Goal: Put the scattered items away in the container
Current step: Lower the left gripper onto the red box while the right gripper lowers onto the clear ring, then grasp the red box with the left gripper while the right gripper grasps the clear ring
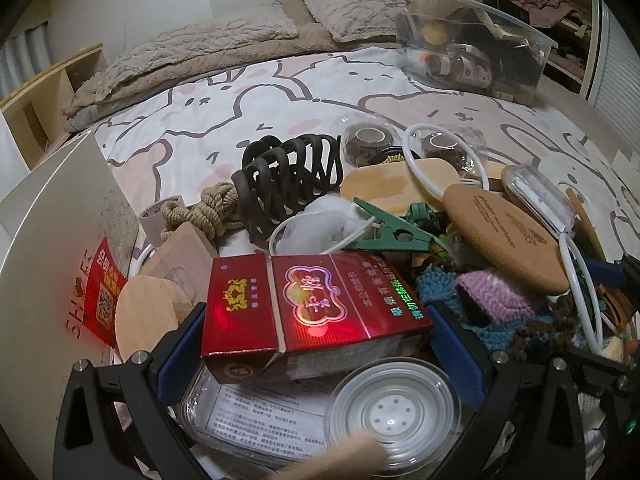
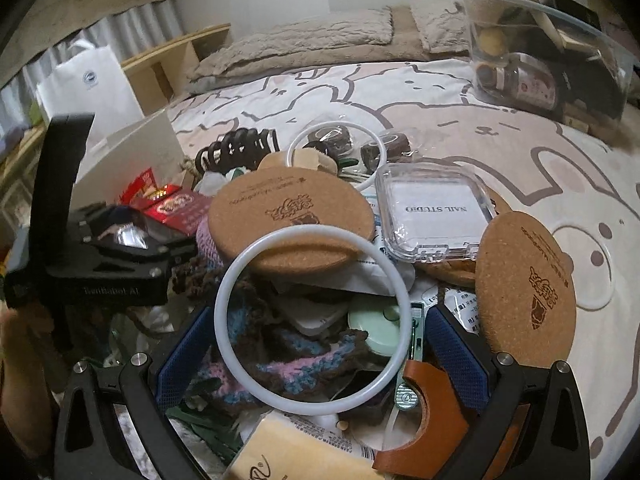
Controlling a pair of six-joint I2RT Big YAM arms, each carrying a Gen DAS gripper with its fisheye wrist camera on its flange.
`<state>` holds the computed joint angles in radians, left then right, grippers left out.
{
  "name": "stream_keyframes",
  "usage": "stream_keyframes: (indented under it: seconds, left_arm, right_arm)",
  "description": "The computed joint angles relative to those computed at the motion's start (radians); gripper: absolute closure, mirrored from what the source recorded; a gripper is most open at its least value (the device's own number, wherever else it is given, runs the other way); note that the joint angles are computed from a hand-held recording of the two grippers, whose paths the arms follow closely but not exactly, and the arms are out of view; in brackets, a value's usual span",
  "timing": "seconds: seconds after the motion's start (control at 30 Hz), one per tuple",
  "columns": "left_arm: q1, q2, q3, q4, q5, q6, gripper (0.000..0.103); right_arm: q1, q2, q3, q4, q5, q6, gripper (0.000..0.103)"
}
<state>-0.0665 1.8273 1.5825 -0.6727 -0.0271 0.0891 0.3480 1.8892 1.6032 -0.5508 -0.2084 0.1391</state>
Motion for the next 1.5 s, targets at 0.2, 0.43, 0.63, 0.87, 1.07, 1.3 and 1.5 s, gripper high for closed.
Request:
stream_keyframes:
  seconds: [0.2, 0.43, 0.63, 0.87, 1.07, 1.3, 1.5]
  left_arm:
    - [0.000, 0.005, 0.001, 0.001, -0.008, -0.011, 0.000]
    - [-0.006, -0.004, -0.022, 0.038, -0.038, -0.016, 0.000]
    - [-0.009, -0.015, -0.039, 0.070, -0.048, -0.014, 0.005]
    - [-0.005, -0.027, -0.053, 0.094, -0.035, -0.031, 0.006]
    - [-0.002, -0.052, -0.081, 0.141, -0.031, -0.040, 0.006]
    - [0.005, -0.070, -0.100, 0.190, -0.026, -0.052, 0.007]
    - [0.011, -0.083, -0.115, 0.219, -0.024, -0.071, 0.007]
  right_arm:
    - [0.008, -0.013, -0.013, 0.025, 0.040, 0.015, 0.000]
    - [0.010, -0.016, -0.018, 0.048, 0.061, 0.034, 0.000]
    - [0.010, -0.015, -0.020, 0.056, 0.072, 0.038, 0.000]
    - [0.016, -0.027, -0.036, 0.087, 0.080, 0.040, 0.019]
    - [0.017, -0.051, -0.071, 0.142, 0.099, 0.069, 0.019]
    - [0.007, -0.072, -0.096, 0.187, 0.104, 0.096, 0.019]
    - [0.006, -0.073, -0.098, 0.197, 0.112, 0.106, 0.019]
